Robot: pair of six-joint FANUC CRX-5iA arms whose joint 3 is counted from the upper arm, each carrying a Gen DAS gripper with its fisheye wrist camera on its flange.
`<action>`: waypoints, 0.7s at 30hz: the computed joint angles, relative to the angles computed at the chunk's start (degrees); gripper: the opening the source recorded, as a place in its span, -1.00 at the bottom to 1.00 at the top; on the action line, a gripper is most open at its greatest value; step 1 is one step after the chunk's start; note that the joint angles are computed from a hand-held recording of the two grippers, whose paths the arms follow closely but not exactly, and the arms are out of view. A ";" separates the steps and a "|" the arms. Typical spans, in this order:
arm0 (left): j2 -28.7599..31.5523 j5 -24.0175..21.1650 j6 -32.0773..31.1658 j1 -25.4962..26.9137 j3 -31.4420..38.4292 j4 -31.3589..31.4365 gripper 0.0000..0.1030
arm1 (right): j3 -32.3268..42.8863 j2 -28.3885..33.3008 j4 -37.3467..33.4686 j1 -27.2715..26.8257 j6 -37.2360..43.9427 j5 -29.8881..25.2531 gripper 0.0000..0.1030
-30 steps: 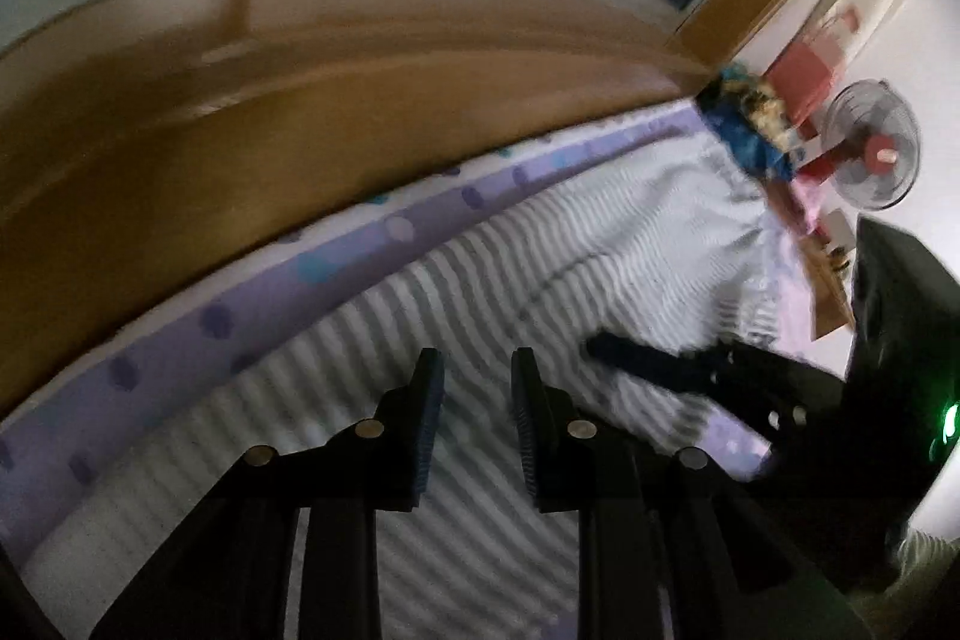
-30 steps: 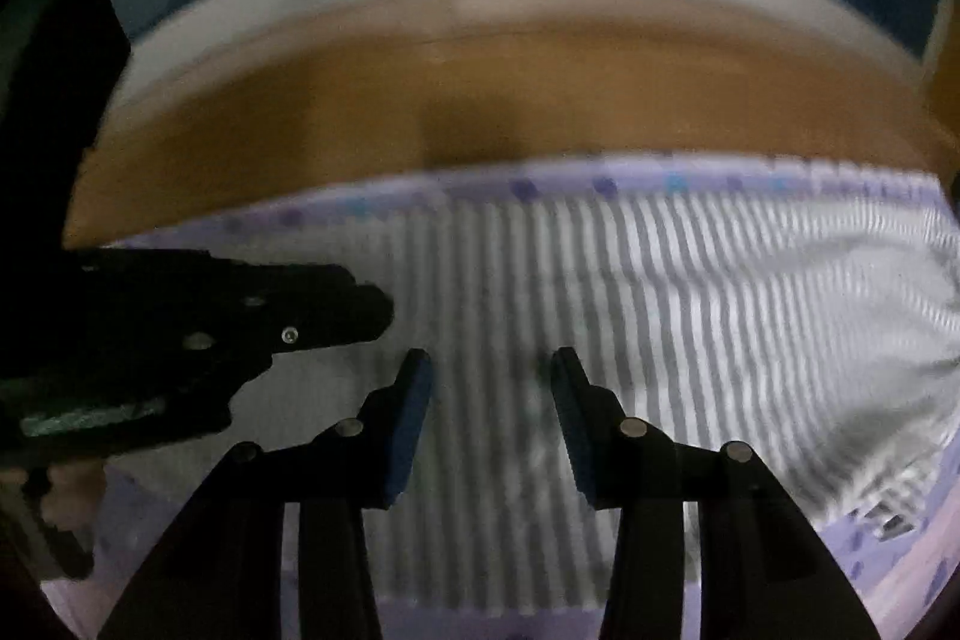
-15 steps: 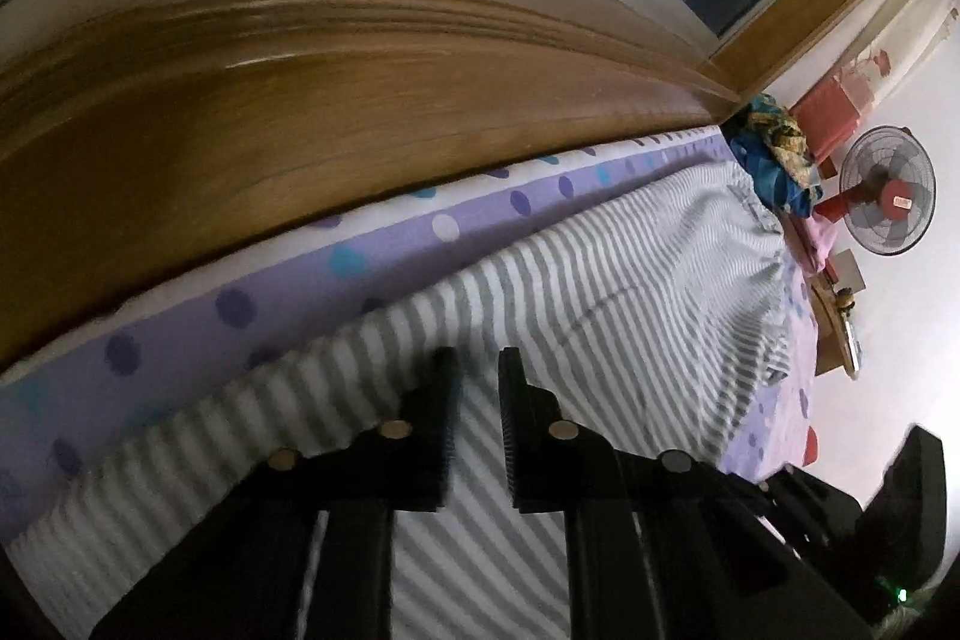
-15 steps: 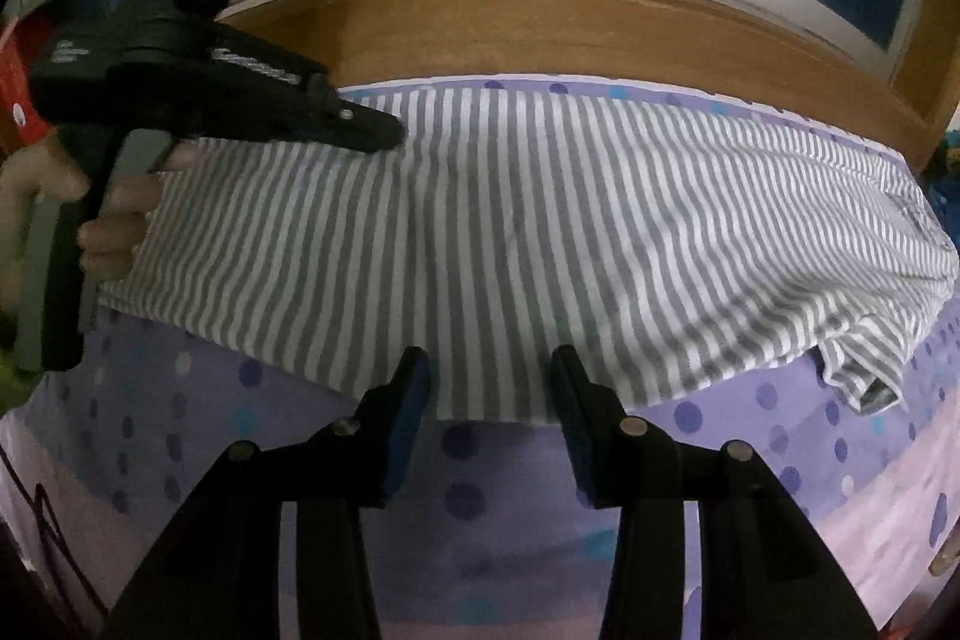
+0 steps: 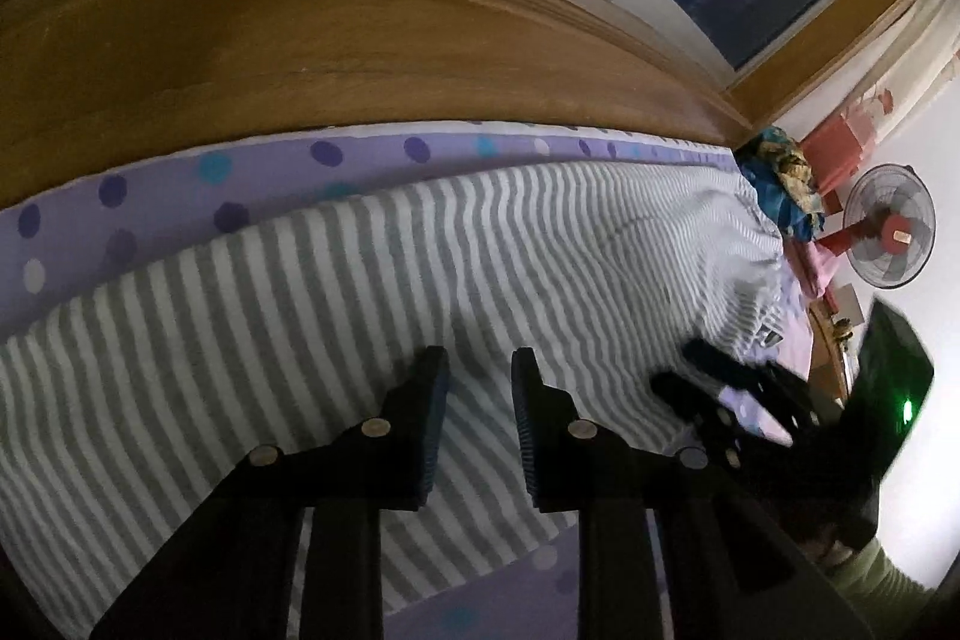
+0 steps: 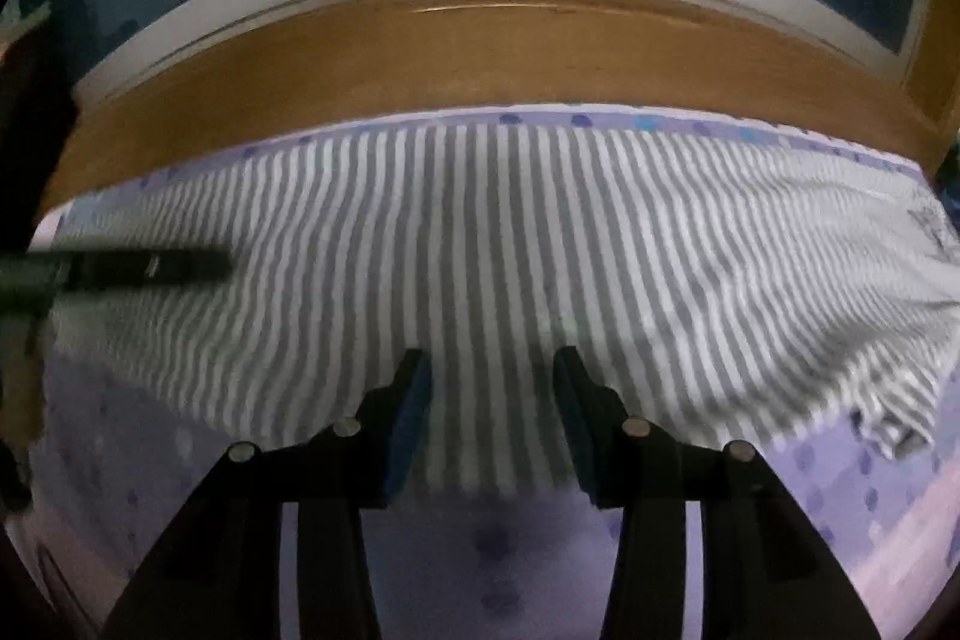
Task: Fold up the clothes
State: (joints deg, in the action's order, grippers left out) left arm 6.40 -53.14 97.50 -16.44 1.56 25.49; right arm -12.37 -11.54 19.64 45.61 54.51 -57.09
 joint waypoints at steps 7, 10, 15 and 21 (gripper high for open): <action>2.97 -5.69 7.78 -3.36 8.61 -10.50 -0.56 | -5.51 -12.10 3.10 -0.02 -4.26 -5.15 -0.16; 4.51 -6.08 8.38 -4.73 10.84 -10.26 -0.55 | -9.08 -16.95 7.83 -3.41 -11.20 -5.48 -0.16; 9.76 -6.58 10.63 -8.14 17.02 -9.75 -0.55 | -10.67 -18.56 3.86 -12.19 -10.68 -5.60 -0.16; 22.68 -12.02 14.52 -13.28 36.07 -12.17 -0.55 | -7.51 -16.09 -6.44 -21.51 -3.84 -0.21 -0.16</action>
State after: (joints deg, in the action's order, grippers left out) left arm 29.08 -65.16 112.02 -29.72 37.64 13.32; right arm -19.88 -27.63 13.20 24.10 50.66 -57.30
